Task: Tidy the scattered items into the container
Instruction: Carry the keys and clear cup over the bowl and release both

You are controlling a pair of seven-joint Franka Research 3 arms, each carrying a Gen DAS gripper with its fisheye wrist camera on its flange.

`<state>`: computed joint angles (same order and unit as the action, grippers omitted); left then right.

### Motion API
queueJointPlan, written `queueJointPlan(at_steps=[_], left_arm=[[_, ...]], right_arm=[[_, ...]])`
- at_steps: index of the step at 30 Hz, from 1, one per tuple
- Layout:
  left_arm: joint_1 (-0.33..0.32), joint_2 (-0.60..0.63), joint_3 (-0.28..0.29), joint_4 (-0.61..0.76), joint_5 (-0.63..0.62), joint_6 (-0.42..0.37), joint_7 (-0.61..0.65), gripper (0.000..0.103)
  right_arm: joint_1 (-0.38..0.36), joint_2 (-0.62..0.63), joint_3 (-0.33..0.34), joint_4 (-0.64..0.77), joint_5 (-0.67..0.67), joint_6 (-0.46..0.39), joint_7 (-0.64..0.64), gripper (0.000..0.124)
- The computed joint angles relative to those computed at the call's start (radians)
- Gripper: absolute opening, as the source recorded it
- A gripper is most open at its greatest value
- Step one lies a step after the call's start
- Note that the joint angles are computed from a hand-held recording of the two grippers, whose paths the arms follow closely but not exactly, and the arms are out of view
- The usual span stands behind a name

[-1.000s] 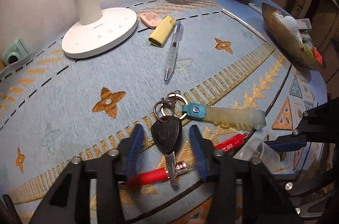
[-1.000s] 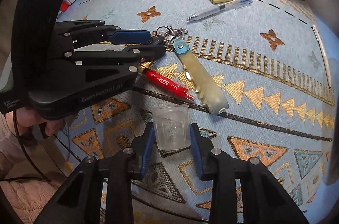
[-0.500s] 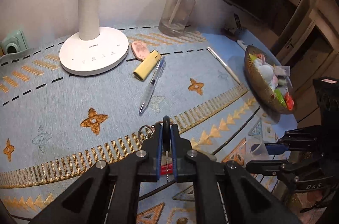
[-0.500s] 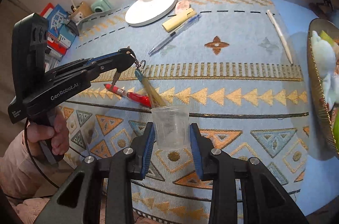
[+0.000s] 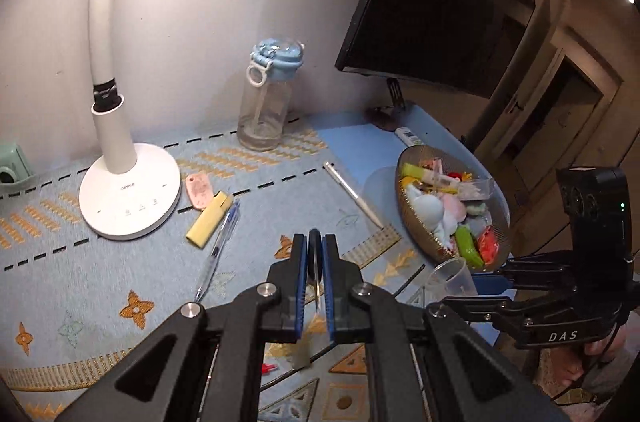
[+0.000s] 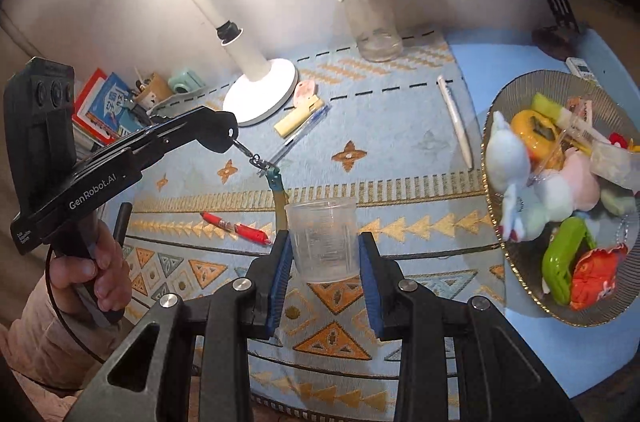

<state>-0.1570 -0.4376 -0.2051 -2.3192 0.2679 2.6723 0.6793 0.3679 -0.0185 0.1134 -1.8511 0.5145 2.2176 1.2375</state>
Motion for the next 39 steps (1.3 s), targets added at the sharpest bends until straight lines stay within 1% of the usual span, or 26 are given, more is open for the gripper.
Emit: queueJointPlan(at_steps=[7, 13, 18, 23, 31, 35, 39], left_arm=[[0.016, 0.112, -0.035, 0.174, 0.071, 0.013, 0.001, 0.005], [0.009, 0.225, -0.053, 0.349, 0.140, 0.015, 0.009, 0.005], [-0.017, 0.336, -0.052, 0.503, 0.179, 0.033, 0.029, 0.005], [-0.061, 0.455, -0.046, 0.657, 0.205, 0.034, 0.070, 0.005], [-0.129, 0.664, -0.022, 0.882, 0.150, 0.023, 0.149, 0.005], [-0.154, 0.758, -0.013, 0.977, 0.094, -0.031, 0.181, 0.005], [-0.178, 0.814, 0.000, 1.023, 0.063, -0.078, 0.171, 0.005]], right_arm=[[-0.045, -0.012, -0.036, 0.025, 0.027, 0.009, -0.025, 0.034], [-0.091, -0.005, -0.061, 0.052, 0.045, 0.024, -0.035, 0.034], [-0.128, 0.000, -0.078, 0.070, 0.054, 0.038, -0.034, 0.034], [-0.160, 0.009, -0.093, 0.080, 0.051, 0.041, -0.038, 0.034], [-0.206, 0.042, -0.109, 0.113, 0.026, 0.015, -0.048, 0.034], [-0.228, 0.071, -0.116, 0.136, 0.013, -0.015, -0.047, 0.034], [-0.248, 0.099, -0.121, 0.153, -0.003, -0.039, -0.040, 0.034]])
